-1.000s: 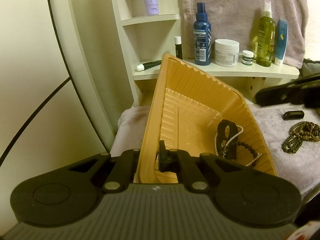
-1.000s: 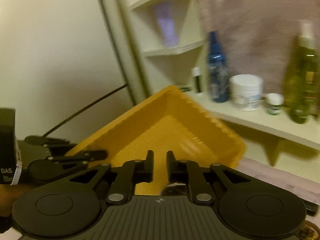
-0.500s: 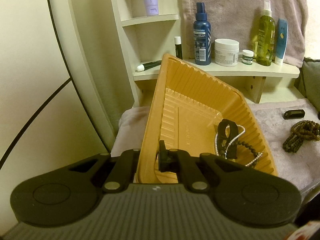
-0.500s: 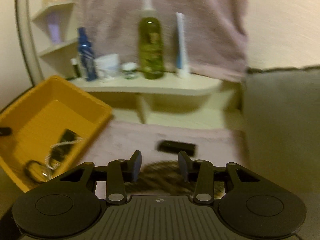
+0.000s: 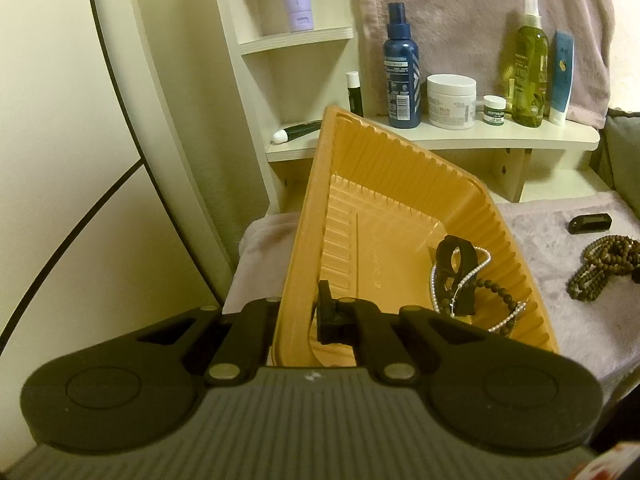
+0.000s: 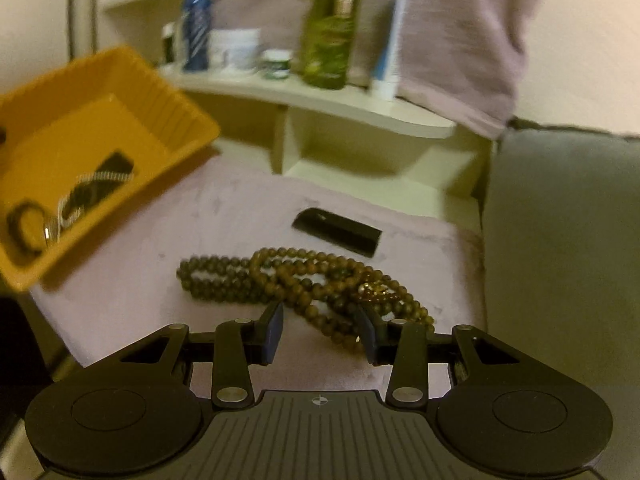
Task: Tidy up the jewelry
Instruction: 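Grasp a dark bead strand from the pile with the right gripper, then carry the bead strand over the tray and release it inside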
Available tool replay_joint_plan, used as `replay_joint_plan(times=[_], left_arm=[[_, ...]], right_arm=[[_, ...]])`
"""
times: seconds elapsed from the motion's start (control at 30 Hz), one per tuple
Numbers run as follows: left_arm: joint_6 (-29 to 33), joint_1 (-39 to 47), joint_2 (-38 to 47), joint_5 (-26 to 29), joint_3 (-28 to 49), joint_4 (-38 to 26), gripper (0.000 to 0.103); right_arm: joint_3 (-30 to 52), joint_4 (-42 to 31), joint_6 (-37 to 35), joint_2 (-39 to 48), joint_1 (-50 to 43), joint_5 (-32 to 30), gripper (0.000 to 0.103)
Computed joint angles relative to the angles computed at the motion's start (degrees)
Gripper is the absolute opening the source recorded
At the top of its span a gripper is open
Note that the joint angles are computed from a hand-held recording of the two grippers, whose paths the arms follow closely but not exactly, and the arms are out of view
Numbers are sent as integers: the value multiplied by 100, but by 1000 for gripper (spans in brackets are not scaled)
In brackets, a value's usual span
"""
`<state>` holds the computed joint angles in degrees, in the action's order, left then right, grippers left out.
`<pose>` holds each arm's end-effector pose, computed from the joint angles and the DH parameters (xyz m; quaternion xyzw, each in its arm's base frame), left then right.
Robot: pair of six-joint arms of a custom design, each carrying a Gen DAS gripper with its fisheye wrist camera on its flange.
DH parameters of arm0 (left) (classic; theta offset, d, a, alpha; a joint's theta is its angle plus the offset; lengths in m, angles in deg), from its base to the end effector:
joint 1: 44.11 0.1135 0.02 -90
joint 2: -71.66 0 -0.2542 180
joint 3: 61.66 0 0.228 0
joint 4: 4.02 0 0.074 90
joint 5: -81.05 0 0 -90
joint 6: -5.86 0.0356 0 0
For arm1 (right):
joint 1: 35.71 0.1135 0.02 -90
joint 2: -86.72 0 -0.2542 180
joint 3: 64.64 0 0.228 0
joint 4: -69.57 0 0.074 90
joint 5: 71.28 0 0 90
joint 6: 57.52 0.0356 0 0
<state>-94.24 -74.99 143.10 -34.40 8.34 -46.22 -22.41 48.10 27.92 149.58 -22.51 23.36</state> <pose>0.2171 -0.1120 0.2755 0.0764 0.8976 0.0553 0.4305 0.1941 0.0426 0.1860 -0.1247 0.9047 -0.0063 0.4072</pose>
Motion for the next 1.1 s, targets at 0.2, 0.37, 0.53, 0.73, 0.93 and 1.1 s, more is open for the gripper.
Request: replay_joint_plan(times=[0.2, 0.37, 0.53, 0.73, 0.93, 1.1], left_arm=[[-4, -8, 17, -12, 10, -7, 4], [3, 0, 11, -8, 4, -3, 4], [15, 3, 10, 0, 5, -1, 4], [28, 33, -21, 35, -54, 58, 4], [25, 28, -32, 40, -61, 62, 4], [5, 8, -32, 23, -49, 46, 4]], right_arm=[[24, 349, -733, 555, 273, 390, 33], [44, 423, -1079, 699, 427, 599, 8], [-13, 229, -932, 101, 433, 697, 7], [199, -154, -681, -838, 289, 947, 7], [685, -325, -770, -1313, -142, 803, 6], [1148, -382, -880, -1379, -295, 569, 6]])
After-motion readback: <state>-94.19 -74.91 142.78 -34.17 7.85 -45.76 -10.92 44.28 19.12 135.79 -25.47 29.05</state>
